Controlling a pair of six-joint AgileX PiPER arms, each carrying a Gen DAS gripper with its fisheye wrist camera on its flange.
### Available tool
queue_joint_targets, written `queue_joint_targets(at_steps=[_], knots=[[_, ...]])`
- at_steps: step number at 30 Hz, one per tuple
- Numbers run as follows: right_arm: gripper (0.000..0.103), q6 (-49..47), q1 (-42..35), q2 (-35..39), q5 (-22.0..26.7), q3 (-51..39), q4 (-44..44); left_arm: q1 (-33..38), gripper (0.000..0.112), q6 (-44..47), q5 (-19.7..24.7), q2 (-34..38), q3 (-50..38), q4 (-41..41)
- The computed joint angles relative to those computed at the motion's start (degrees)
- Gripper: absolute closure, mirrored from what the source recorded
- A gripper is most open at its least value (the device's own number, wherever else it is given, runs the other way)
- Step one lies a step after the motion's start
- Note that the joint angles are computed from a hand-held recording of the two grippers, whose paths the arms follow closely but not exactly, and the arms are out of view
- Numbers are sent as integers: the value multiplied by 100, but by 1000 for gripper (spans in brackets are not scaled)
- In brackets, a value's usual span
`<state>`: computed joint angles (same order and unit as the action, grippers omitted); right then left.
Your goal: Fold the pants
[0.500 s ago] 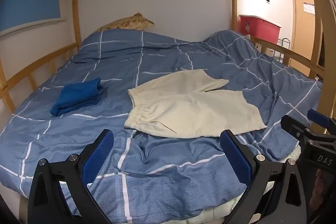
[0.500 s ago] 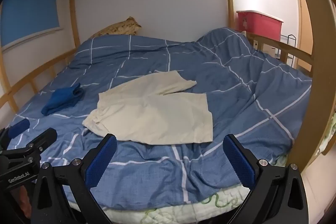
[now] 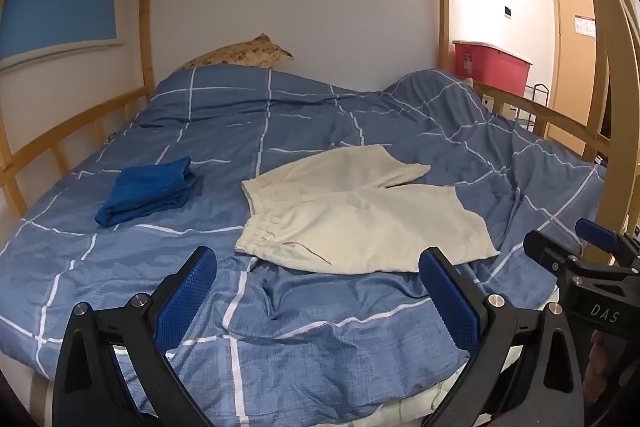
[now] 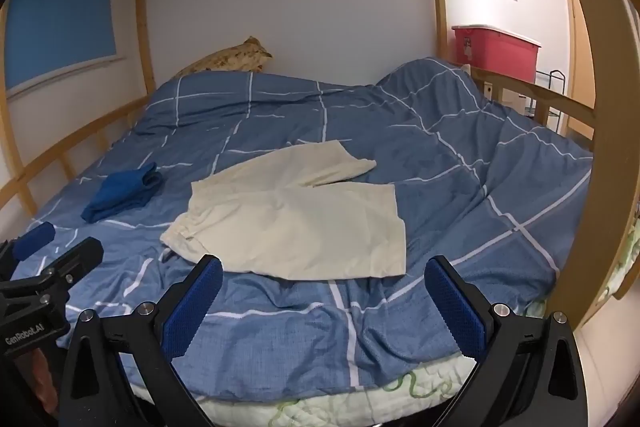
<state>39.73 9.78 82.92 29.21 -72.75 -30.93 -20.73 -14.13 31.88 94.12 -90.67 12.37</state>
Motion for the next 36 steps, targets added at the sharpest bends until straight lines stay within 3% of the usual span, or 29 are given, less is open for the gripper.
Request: queue_joint_targets(at_steps=[7, 36], knots=[[1, -294, -80, 22, -57, -10, 248, 54, 10, 232, 17, 75, -74, -266], [1, -24, 46, 12, -50, -9, -183, 41, 10, 129, -189, 22, 32, -139]])
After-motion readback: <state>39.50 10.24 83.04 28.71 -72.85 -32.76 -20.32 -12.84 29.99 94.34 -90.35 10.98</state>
